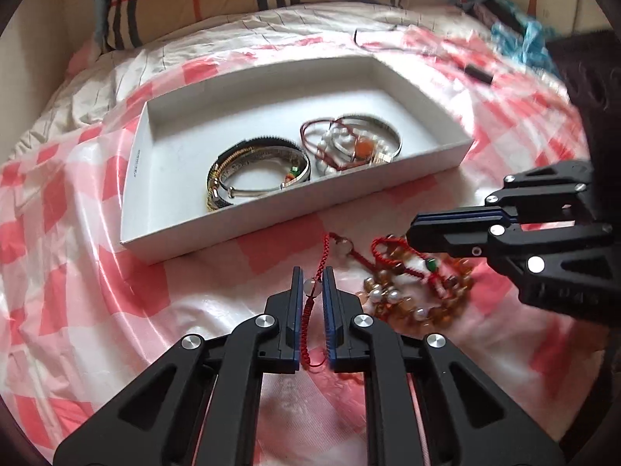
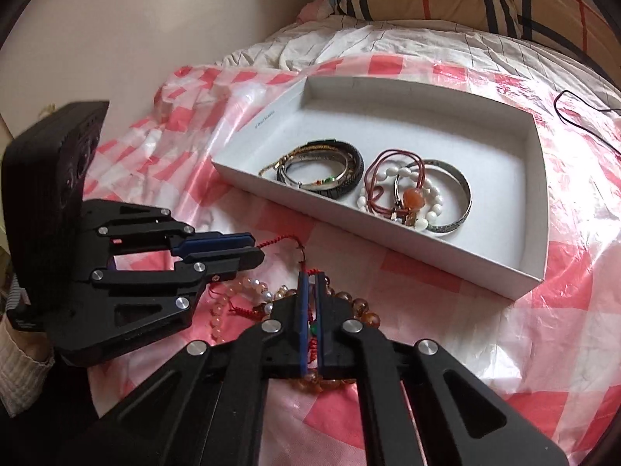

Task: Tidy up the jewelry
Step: 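Lift both held bracelets and carry them over the white box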

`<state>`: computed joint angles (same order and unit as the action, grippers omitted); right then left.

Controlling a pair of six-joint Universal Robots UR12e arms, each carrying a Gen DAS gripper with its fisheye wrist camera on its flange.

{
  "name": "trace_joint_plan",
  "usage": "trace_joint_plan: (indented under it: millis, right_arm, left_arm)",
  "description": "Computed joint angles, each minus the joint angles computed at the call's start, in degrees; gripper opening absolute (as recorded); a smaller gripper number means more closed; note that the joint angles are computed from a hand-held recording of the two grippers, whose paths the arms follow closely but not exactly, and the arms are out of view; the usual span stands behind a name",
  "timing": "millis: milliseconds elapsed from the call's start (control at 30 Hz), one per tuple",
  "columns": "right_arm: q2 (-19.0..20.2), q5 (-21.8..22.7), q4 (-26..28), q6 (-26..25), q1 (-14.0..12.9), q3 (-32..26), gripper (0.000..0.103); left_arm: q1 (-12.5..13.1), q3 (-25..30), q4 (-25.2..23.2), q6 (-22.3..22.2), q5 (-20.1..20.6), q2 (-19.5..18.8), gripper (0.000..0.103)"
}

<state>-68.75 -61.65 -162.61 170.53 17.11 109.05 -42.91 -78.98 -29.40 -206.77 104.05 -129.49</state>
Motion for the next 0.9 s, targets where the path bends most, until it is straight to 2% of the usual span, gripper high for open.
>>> trace_joint_plan:
  millis: [100,200,267,300,333,367,400,467,500,533,600,667,733,833,900]
  right_arm:
    - [-0.06,3.05,-2.22,2.44,-1.02,0.49,0.004]
    - [0.1,0.73,-3.34,3.34,-0.43,0.24,0.004]
    - [0.19,-0.33,-2.17,2.86,0.08,-0.16,0.005]
    - [0.28,-1.05,-1.2,2.06,0.47,-0.43,0.021]
    - [0.29,-2.53,-0.59,1.26,0.93,-0.59,0.031]
    - [0.47,-5.17,-0.7,0.29,1.75,-0.76,0.055]
    - [0.74,-7.66,-0.92,-1.09,2.61,-0.96,0.056]
    - [1.45,-9.55,-0.13,-3.15,3.64,-1.63,0.053]
    - [1.7,-9.96,0.15,-3.99,3.95,-1.88,0.042]
    - [1.81,-10.69,1.2,-4.74,4.24,-2.24,0.035]
    - [1.76,-8.41,2.31,-4.26,3.54,-2.28,0.026]
    - [1.45,-4.28,2.86,-3.06,2.21,-1.96,0.007]
    - [1.12,-1.06,1.8,-1.43,1.02,-1.17,0.006]
    - [0.84,1.66,0.09,0.48,0.28,-0.59,0.005]
    - [0.59,4.05,-0.37,0.99,-0.25,-0.27,0.005]
  left_arm:
    - [0.89,-3.27,7.75,-2.32,-3.3,1.65,0.009]
    - [1.32,-4.93,11.44,-4.2,-4.25,2.47,0.009]
    - [1.38,-5.32,12.18,-4.71,-4.12,2.65,0.009]
    - [1.41,-5.51,12.58,-4.89,-4.07,2.71,0.009]
    - [1.41,-5.64,13.02,-5.04,-4.19,2.75,0.009]
    - [1.52,-5.86,13.94,-5.23,-4.67,2.78,0.009]
    - [1.63,-6.24,15.36,-5.55,-5.24,2.86,0.009]
    - [1.81,-6.84,18.03,-6.09,-6.26,3.04,0.009]
    - [1.85,-6.9,18.67,-6.2,-6.38,3.08,0.009]
    - [1.81,-6.99,19.11,-6.29,-6.2,3.12,0.009]
    - [1.98,-7.48,20.49,-6.91,-6.66,3.27,0.009]
    - [2.2,-7.75,21.49,-7.57,-7.27,3.35,0.009]
    - [2.28,-8.02,22.7,-7.84,-7.5,3.44,0.009]
    - [2.83,-9.18,27.14,-9.2,-10.22,3.59,0.009]
    - [2.73,-9.35,27.28,-9.07,-9.35,3.75,0.009]
